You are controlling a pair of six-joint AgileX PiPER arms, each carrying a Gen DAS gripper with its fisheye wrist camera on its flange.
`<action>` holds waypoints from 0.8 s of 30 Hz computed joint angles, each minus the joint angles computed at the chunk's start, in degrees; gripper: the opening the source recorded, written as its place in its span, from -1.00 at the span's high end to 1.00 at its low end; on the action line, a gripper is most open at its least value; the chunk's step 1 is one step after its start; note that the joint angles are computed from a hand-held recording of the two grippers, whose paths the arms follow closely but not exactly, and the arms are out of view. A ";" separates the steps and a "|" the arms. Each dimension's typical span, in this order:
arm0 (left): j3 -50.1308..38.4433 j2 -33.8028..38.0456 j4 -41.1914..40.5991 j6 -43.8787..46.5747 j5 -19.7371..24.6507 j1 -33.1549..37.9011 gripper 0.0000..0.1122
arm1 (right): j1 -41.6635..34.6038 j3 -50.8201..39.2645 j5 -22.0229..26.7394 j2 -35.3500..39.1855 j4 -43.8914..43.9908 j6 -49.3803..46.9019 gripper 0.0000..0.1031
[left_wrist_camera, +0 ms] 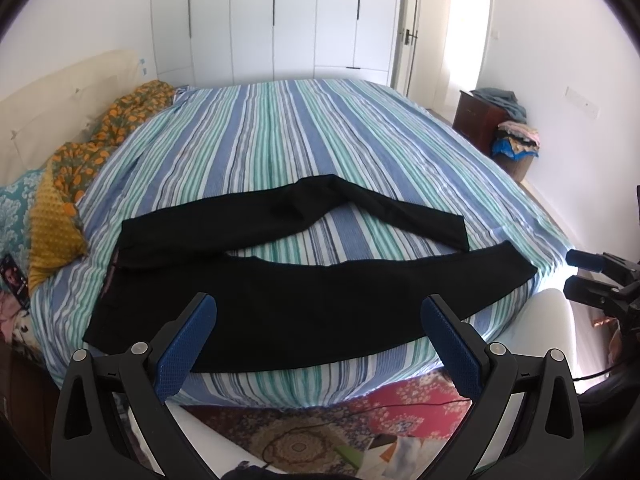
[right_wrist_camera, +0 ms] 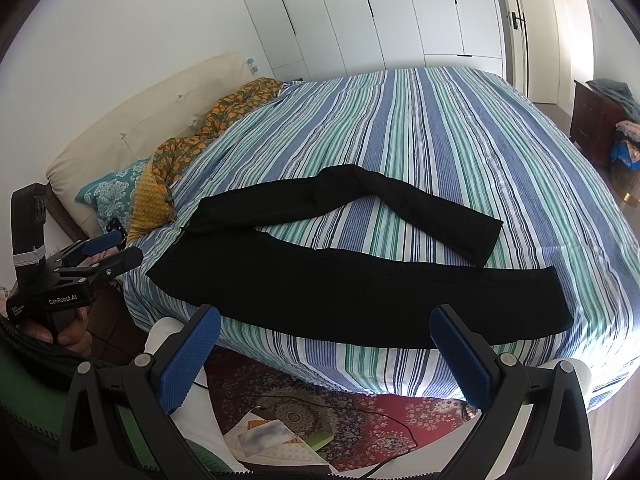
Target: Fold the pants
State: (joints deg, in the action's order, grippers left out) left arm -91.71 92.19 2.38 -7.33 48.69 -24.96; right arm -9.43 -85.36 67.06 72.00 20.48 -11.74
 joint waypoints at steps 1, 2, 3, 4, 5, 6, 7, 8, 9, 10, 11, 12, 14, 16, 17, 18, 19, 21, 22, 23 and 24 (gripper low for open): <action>0.00 0.00 0.00 0.00 0.00 0.00 -0.82 | 0.13 -0.03 0.02 0.01 -0.06 0.11 -1.00; 0.08 -0.06 0.02 0.04 -0.05 0.04 -0.82 | 0.17 -0.11 0.05 0.09 -0.04 0.10 -1.00; -0.04 0.03 0.01 0.03 -0.01 0.01 -0.82 | 0.20 -0.16 0.06 0.13 -0.04 0.09 -1.00; -0.10 0.06 0.00 0.05 0.03 0.01 -0.82 | 0.25 -0.25 0.06 0.19 -0.05 0.14 -1.00; -0.10 0.06 0.00 0.05 0.03 0.01 -0.82 | 0.24 -0.22 0.08 0.17 0.02 0.17 -1.00; -0.10 0.06 0.00 0.05 0.03 0.01 -0.82 | 0.30 -0.32 0.20 0.15 0.05 0.30 -1.00; -0.10 0.06 0.00 0.05 0.03 0.01 -0.82 | 0.29 -0.66 0.42 0.34 0.11 0.37 -1.00; -0.14 0.08 -0.04 0.05 0.06 0.00 -0.82 | 0.43 -0.74 0.36 0.46 0.01 0.44 -1.00; -0.14 0.08 -0.04 0.05 0.06 0.00 -0.82 | 0.50 -0.75 0.37 0.50 -0.03 0.44 -1.00; -0.50 0.29 -0.06 0.17 0.26 -0.01 -0.82 | 0.57 -0.74 0.36 0.52 -0.07 0.46 -1.00; -0.39 0.23 -0.11 0.32 0.23 0.06 -0.82 | 0.62 -0.71 0.33 0.52 -0.10 0.52 -1.00; -0.80 0.48 0.01 0.21 0.44 -0.10 -0.82 | 0.64 -0.71 0.33 0.53 -0.09 0.57 -1.00; -1.04 0.59 -0.12 0.43 0.63 -0.08 -0.82 | 0.65 -0.66 0.28 0.56 0.01 0.66 -1.00; -1.65 0.96 0.10 0.23 0.97 -0.32 -0.82 | 0.47 -0.45 0.22 0.51 0.16 0.53 -1.00; -1.66 0.98 0.09 0.31 1.00 -0.27 -0.82 | 0.39 -0.36 0.16 0.51 0.22 0.43 -1.00; -1.67 0.96 0.13 0.18 1.01 -0.33 -0.82 | 0.39 -0.36 0.14 0.53 0.22 0.44 -1.00; -1.67 0.96 0.14 0.15 1.01 -0.35 -0.82 | 0.39 -0.36 0.14 0.53 0.22 0.44 -1.00; -1.87 1.10 0.27 -0.01 1.15 -0.45 -0.82 | -0.02 -0.11 0.24 0.48 0.50 0.10 -1.00; -1.94 1.17 0.32 -0.09 1.22 -0.52 -0.82 | 0.00 -0.09 0.25 0.53 0.45 0.19 -1.00; -1.93 1.16 0.29 -0.06 1.25 -0.48 -0.82 | -0.24 -0.09 0.35 0.63 0.62 0.06 -1.00; -1.91 1.16 0.35 -0.10 1.18 -0.52 -0.82 | -0.34 -0.07 0.46 0.72 0.72 0.09 -1.00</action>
